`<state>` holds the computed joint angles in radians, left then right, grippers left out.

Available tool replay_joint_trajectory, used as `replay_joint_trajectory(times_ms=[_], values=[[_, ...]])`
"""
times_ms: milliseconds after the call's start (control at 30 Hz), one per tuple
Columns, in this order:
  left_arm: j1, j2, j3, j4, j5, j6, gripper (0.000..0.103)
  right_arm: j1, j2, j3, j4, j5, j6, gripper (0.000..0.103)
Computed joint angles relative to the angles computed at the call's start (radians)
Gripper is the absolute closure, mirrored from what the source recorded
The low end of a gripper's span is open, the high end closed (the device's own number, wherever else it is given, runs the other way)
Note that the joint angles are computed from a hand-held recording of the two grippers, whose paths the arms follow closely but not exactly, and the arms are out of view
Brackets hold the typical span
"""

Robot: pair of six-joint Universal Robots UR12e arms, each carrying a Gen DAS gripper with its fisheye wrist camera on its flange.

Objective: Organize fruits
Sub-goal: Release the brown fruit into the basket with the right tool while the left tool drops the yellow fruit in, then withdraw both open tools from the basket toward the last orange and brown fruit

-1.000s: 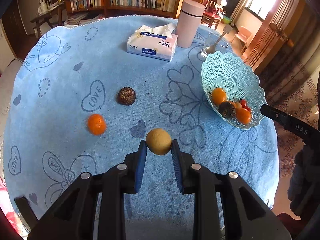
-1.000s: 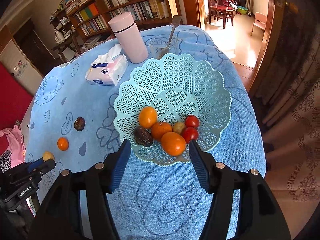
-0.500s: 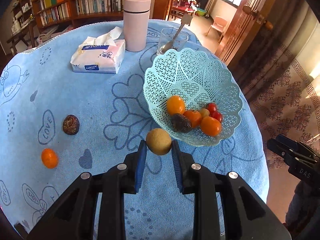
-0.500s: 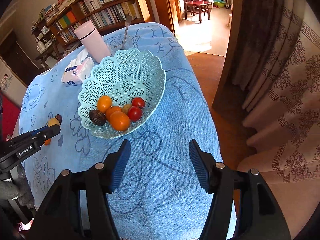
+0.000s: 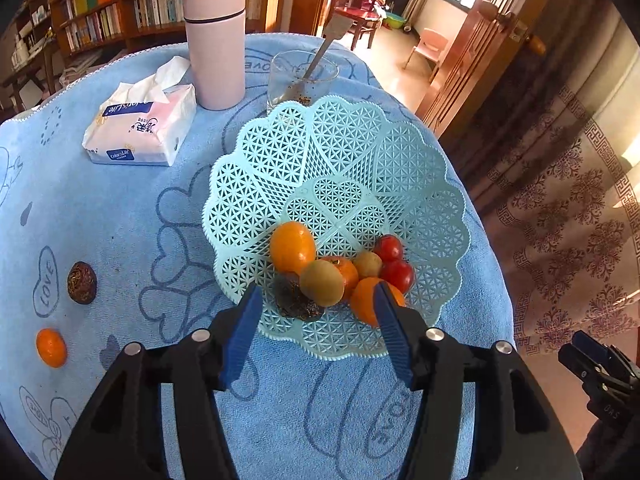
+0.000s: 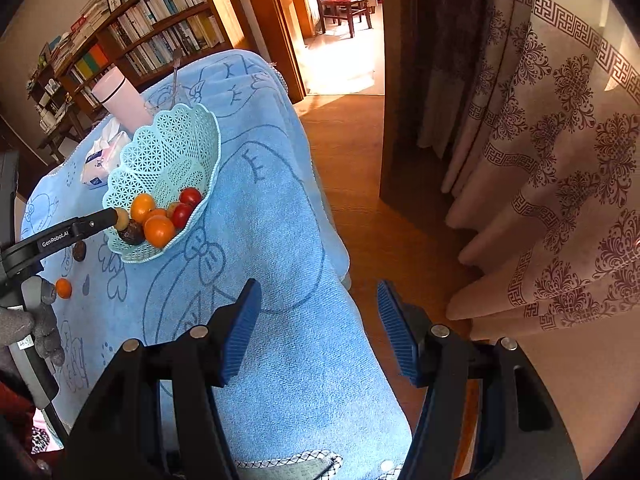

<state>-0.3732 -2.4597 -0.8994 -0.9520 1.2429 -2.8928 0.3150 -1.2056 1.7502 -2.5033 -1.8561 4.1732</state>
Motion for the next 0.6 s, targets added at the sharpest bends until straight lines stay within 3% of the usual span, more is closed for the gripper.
replay_joint_trajectory(times_ms=[600], values=[[0.050,0.069,-0.106,0.039,0.042,-0.073,0.035,0.010,0.063,-0.082,-0.040,0.052,-0.094,0.041]])
